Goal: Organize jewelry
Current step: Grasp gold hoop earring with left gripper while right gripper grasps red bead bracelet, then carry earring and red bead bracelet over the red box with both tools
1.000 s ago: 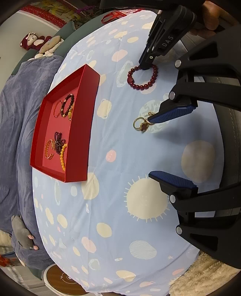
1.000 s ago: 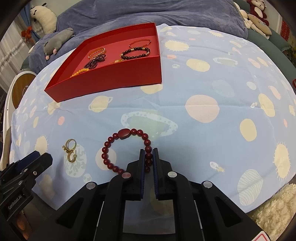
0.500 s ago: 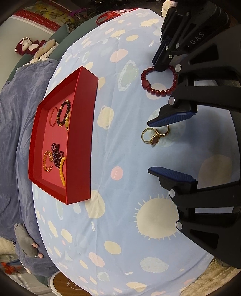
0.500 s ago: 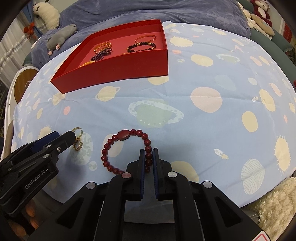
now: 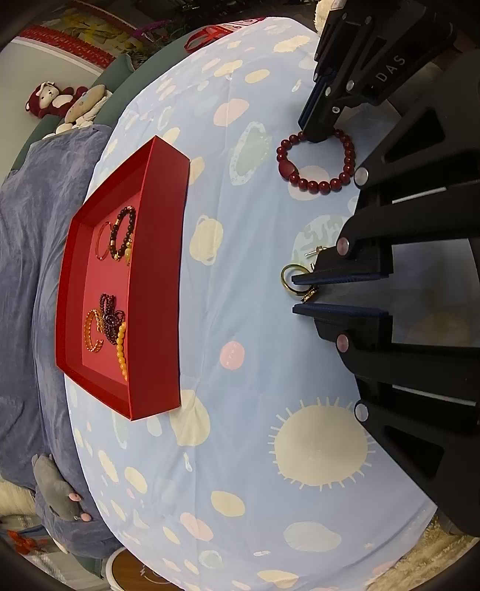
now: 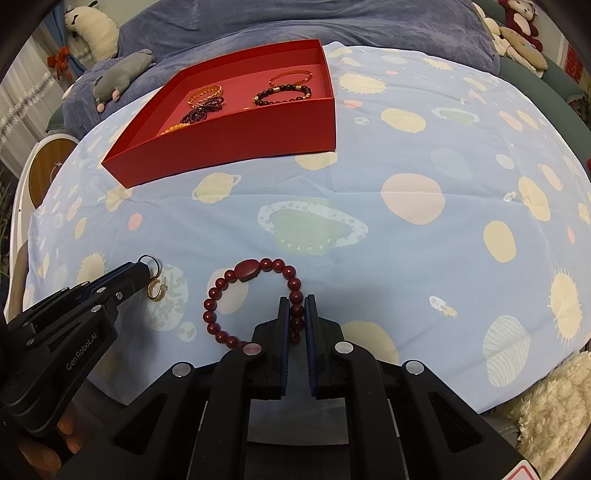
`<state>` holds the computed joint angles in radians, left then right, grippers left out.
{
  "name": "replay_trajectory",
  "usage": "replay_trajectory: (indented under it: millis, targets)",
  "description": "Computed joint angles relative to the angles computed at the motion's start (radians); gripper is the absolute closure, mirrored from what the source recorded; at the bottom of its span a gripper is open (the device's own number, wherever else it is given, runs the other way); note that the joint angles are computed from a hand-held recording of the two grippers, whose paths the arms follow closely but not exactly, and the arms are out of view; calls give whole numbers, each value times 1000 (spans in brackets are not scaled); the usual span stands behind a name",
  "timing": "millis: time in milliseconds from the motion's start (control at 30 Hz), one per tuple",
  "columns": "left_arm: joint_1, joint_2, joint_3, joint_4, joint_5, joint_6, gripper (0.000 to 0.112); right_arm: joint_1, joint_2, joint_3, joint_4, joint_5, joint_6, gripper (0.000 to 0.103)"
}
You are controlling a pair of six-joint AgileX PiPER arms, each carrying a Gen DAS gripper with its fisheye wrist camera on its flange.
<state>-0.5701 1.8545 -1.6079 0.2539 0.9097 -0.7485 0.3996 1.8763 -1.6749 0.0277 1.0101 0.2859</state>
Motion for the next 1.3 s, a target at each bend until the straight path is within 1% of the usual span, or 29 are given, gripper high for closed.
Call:
replay_trajectory:
  millis: [433,733,1100,1300]
  targets:
    - [19,-72,43,23,3,-41,104,8,-55,16,17,-26,-16,95]
    - [10,-134,51,35,26,-45,104,33,-107,-9,18,-8,-18,95]
    - [0,-182,33,51,56,-51,104,47,-135,-75,16,25,-11,95]
    - [19,-162,-52,35,94,-9,104,37,-99,-174,21,56,-21,95]
